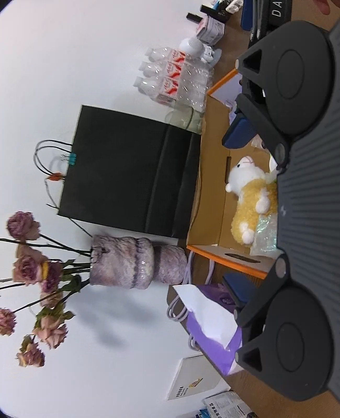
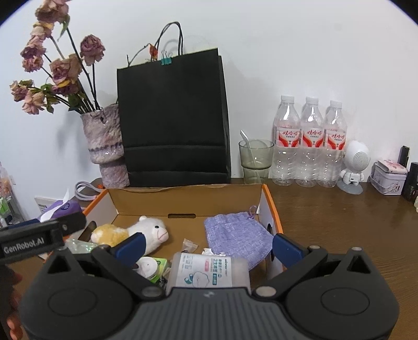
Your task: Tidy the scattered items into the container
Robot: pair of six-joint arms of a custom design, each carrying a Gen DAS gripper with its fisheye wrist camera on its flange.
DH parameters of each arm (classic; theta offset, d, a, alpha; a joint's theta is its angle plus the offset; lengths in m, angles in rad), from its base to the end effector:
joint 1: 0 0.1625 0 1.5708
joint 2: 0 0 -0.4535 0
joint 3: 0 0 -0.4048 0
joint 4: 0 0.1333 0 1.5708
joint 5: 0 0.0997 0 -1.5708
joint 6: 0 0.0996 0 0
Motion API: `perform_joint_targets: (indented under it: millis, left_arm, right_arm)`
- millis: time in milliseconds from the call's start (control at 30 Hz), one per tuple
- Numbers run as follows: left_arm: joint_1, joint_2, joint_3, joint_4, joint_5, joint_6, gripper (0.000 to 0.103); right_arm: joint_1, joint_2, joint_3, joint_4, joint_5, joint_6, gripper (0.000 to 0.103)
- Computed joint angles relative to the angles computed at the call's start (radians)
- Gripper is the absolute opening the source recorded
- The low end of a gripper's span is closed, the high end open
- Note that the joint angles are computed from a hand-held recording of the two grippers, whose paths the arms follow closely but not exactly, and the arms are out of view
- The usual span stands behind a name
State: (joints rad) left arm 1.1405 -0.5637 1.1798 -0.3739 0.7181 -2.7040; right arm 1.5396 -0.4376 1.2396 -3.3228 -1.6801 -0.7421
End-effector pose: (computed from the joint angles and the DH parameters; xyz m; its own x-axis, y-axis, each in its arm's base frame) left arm -0.1250 -0.7716 0.0584 -0.7755 -0.2609 -0.5750 0.4732 0.3627 -0.8028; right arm 0.0965 -0.8342 0.0872 -0.7425 -0.3047 0.5965 -0.6562 0.5094 -0.5566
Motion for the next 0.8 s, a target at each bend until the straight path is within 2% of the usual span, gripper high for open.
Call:
perform_joint_targets:
  millis: [267,500,667,800]
  left_arm:
    - [-0.047,-0.071,0.203,-0.150,0.007,0.081,0.103]
    - [-0.055,-0.108,0.352,-0.250,0.025,0.071,0.103]
    - [-0.042,-0.095,0.381,-0.251,0.019,0.077,0.103]
    - [-0.029,-0.078,0.360,-0.191,0.016,0.007,0.103]
  right_arm:
    - [-0.006,-0.080,0.179,-0.117,0.022,-0.046,0.103]
    - [-0.043,-0.146,0.362,-0.229,0.092,-0.083,0.103]
    - [-0.070,-0.153,0.414,-0.275,0.116,-0.066,0.103]
    - [-0.083,-0.148,0.428,-0.280,0.121,-0.065,0.103]
